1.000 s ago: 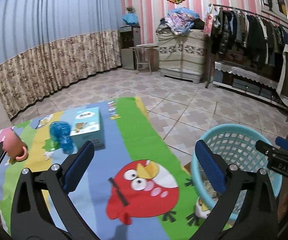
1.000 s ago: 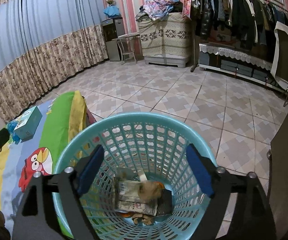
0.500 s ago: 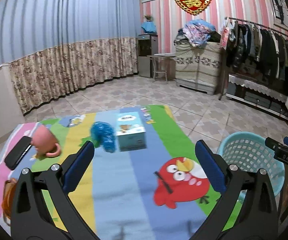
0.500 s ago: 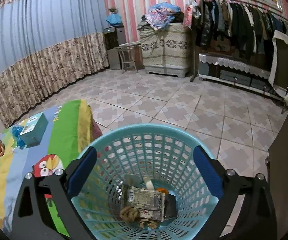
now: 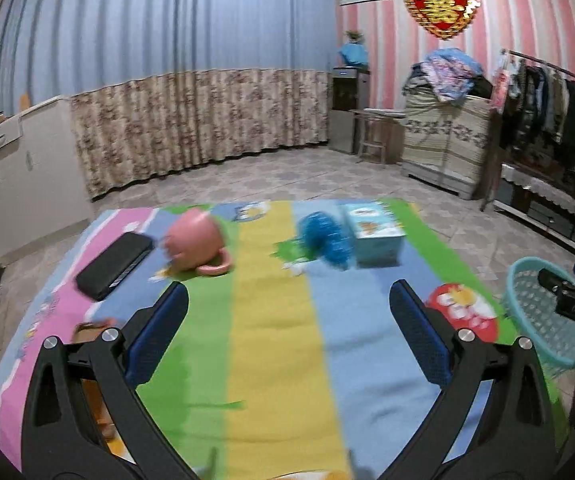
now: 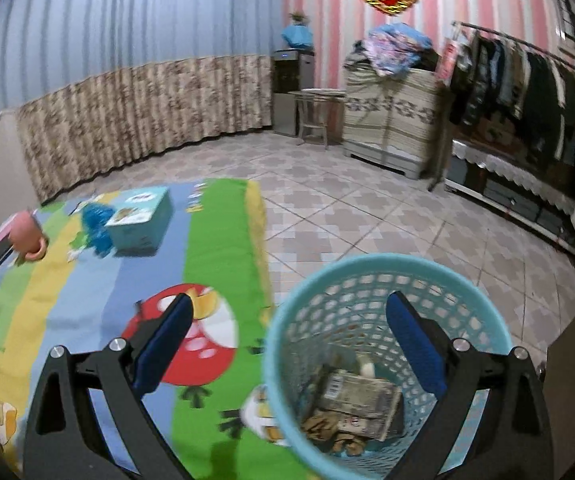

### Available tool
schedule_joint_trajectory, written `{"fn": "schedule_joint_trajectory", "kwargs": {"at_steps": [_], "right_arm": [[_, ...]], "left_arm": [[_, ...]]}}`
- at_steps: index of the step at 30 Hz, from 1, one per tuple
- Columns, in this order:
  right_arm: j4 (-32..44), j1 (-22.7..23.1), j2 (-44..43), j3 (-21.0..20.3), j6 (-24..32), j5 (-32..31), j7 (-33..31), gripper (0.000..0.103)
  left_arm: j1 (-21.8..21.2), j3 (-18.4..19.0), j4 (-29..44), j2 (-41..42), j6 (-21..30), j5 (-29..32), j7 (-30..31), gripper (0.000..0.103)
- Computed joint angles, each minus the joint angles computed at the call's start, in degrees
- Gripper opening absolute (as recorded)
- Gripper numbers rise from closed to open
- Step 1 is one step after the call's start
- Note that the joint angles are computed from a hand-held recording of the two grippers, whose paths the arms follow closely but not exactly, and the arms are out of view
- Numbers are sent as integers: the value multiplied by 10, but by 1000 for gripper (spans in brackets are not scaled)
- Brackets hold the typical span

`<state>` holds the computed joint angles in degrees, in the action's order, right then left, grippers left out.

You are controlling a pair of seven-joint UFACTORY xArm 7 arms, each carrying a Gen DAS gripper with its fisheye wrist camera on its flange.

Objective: Collect trash
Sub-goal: 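Move both tools back over the play mat, then grasp the orange strip from the phone case with the left tool and lift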

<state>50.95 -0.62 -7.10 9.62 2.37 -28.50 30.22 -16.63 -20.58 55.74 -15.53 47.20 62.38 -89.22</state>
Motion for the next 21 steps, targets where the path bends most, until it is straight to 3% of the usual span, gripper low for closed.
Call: {"fn": "schedule_joint_trajectory", "kwargs": {"at_steps": [4, 7, 11, 17, 21], "right_arm": [[-12, 76, 1, -31, -5, 116, -88, 95], [-16, 107, -2, -33, -4, 174, -133, 95], [-19, 76, -1, 16, -7, 121, -87, 95], [-28, 104, -1, 14, -8, 142, -97, 95], [-14, 76, 8, 42, 12, 85, -29, 95]], "left_arm": [[8, 10, -60, -60, 9, -33, 17, 97], [24, 5, -102, -102, 18, -53, 33, 97], [45, 0, -149, -155, 18, -79, 59, 97], [59, 6, -222, -234, -10, -131, 104, 97], [64, 11, -271, -286, -33, -172, 128, 97]]}}
